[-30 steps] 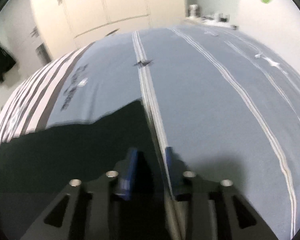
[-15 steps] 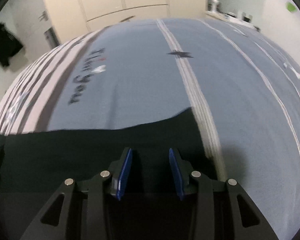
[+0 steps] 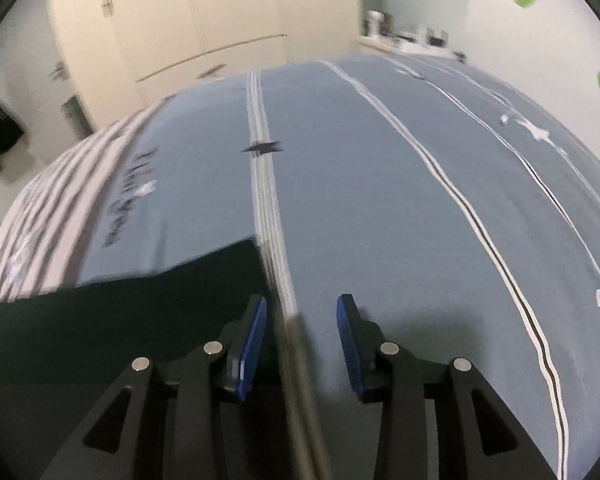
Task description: Fold clothes
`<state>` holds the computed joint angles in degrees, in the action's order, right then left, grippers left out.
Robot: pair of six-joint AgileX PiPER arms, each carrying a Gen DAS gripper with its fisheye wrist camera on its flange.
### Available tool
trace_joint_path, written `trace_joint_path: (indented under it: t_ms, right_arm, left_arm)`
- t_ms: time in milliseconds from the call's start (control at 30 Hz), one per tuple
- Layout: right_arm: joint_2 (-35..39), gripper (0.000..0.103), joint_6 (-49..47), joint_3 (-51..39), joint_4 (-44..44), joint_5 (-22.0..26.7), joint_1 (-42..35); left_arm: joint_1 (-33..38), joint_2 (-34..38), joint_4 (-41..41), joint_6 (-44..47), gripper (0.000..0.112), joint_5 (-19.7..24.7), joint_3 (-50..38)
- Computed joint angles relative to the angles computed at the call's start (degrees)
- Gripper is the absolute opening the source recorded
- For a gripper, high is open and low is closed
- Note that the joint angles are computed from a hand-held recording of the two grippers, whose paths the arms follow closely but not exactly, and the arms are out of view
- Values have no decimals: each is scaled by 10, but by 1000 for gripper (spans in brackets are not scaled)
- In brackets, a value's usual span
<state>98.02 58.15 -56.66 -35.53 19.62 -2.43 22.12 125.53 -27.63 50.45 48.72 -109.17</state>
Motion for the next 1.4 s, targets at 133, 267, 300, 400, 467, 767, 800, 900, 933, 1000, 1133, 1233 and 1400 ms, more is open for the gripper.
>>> trace_joint_path:
  t_ms: [133, 267, 300, 400, 467, 767, 800, 900, 933, 1000, 1133, 1233, 1400]
  right_arm:
    - [-107, 41, 125, 111, -81, 25, 96]
    - [-198, 53, 223, 214, -88, 79, 198]
    - [-207, 53, 252, 230, -97, 93, 223]
    - [-242, 54, 319, 291, -106, 131, 290]
    - [-258, 60, 363, 330, -119, 148, 326]
    - [-400, 70, 324, 374, -42, 261, 355]
    - [-419, 70, 330, 373, -33, 281, 372]
    - [-458, 70, 386, 369, -26, 310, 434]
    - [-460, 70, 399, 367, -27, 309, 444]
    - [-451, 70, 413, 369, -29, 282, 445]
    - [-408, 70, 449, 397, -40, 173, 404]
    - [-377, 74, 512, 420, -76, 115, 383]
    - [-353, 71, 538, 404, -90, 105, 366]
  left_arm:
    - [16, -100, -72, 84, 19, -1, 172]
    - [40, -199, -112, 183, 28, -22, 354]
    - [41, -209, -108, 195, 28, -36, 381]
    - [43, -203, -61, 176, 28, -88, 425]
    - [54, -206, -66, 209, 28, -118, 449]
    - [79, -251, -16, 84, 28, -105, 431]
    - [90, -267, -23, 90, 28, -92, 438]
    - [115, -316, -43, 135, 28, -64, 477]
    - [121, -332, -47, 150, 28, -56, 492]
    - [127, -356, -47, 169, 28, -50, 518]
    - [150, -392, -43, 174, 28, -23, 542]
    - [170, -401, -49, 182, 28, -10, 545]
    - [199, -365, -64, 204, 28, -6, 518]
